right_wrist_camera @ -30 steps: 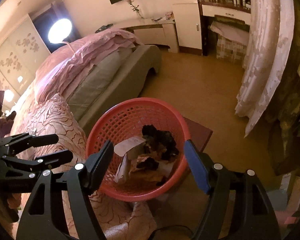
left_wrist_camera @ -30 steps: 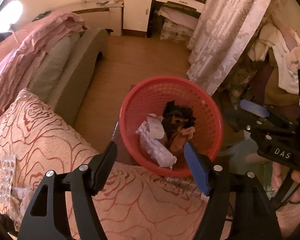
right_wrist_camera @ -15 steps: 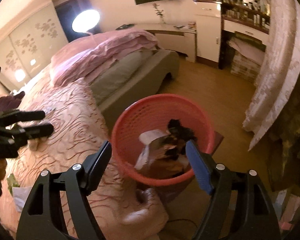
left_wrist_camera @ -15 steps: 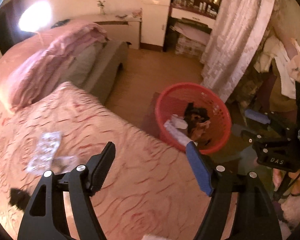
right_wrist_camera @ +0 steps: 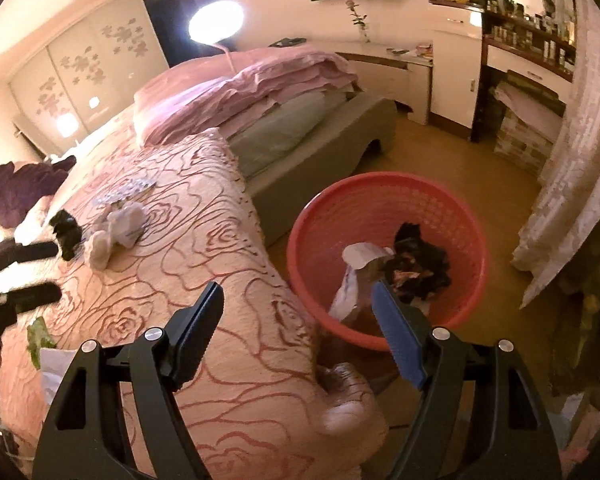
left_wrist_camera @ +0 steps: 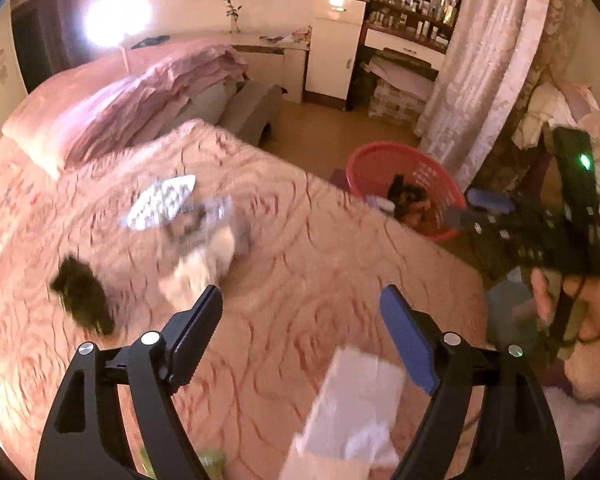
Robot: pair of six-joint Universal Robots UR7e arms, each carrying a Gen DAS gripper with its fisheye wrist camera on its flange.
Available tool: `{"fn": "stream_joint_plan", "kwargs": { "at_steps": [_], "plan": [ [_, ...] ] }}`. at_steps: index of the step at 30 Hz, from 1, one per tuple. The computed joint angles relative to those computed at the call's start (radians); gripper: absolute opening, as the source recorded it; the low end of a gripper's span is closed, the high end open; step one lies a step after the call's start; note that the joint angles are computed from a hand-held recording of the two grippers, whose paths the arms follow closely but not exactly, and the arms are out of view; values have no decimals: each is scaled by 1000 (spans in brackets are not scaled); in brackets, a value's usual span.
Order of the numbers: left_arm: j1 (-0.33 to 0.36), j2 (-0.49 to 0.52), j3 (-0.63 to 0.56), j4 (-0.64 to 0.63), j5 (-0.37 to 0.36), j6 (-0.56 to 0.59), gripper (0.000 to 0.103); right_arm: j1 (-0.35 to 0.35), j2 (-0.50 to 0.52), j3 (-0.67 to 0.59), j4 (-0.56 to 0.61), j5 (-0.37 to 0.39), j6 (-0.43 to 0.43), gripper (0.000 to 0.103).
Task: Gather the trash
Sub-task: 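Move back over the bed and grasp the white paper sheet with the left tool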
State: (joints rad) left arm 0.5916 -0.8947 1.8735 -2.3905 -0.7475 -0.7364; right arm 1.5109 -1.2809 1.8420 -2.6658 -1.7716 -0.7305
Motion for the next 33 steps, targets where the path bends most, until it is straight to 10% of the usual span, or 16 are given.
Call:
{"fn": "stream_joint_plan", "kwargs": {
  "at_steps": [24,33],
  "plan": [
    [-69,15,126,-1,-83,-115,78,9,-21,10,30,8,-9,74],
    [-73,-14,179,-51,-80,-182,30,12,-11,27,5,1,-25,74]
  ]
}}
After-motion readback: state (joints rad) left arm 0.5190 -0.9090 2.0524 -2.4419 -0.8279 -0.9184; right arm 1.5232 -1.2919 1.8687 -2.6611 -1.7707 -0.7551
